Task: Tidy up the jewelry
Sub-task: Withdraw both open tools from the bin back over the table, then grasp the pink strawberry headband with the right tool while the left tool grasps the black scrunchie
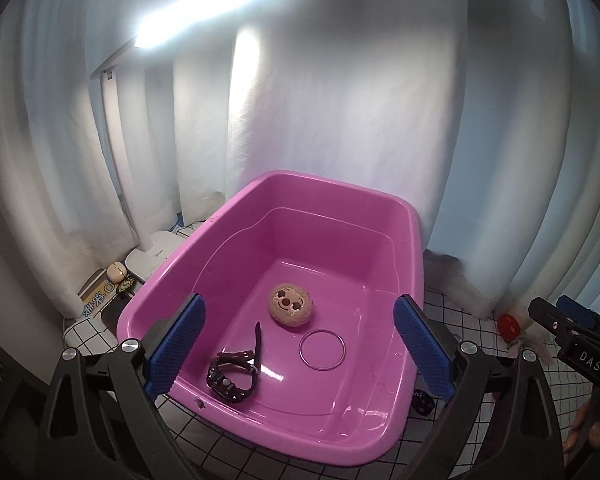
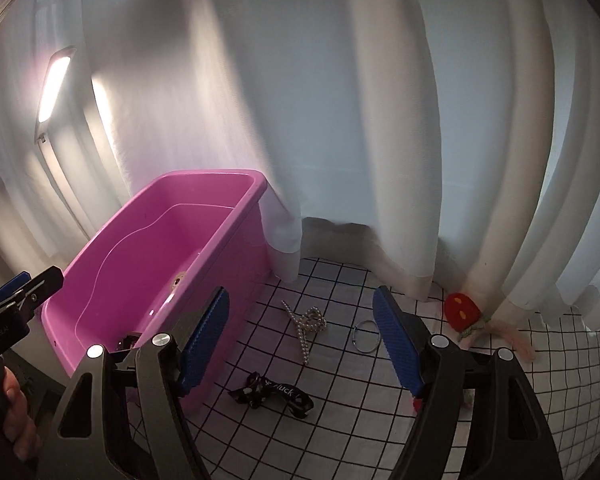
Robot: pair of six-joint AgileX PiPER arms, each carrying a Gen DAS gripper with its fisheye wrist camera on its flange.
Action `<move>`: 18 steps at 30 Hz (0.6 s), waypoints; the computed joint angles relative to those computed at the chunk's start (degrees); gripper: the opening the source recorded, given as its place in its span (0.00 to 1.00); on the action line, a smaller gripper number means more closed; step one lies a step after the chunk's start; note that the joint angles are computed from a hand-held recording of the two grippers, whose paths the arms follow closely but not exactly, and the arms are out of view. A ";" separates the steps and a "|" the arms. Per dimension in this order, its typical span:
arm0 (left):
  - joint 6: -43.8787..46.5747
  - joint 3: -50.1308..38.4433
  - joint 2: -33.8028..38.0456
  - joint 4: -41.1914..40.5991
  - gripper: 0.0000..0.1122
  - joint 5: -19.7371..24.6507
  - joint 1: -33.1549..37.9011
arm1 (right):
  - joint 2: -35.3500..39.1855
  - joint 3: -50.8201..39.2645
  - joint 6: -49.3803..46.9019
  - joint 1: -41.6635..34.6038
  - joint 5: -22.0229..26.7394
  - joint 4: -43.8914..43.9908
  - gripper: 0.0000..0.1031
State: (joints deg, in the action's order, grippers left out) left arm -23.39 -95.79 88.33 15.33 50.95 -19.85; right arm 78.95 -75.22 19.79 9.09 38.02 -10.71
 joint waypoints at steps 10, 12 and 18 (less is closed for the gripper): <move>-12.64 4.43 -2.36 8.99 0.86 -1.16 -16.08 | -10.27 11.99 -24.59 -25.15 1.44 19.96 0.69; -14.79 4.95 -1.73 10.50 0.86 -0.63 -18.96 | -10.03 12.87 -29.81 -29.10 1.98 23.97 0.69; -21.65 7.01 1.49 13.78 0.86 1.11 -25.35 | -8.53 17.18 -43.26 -36.90 2.19 32.70 0.69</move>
State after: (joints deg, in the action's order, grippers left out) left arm -45.04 -88.78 89.82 29.11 52.06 -45.20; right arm 70.42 -58.05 -23.47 -27.81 40.20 21.99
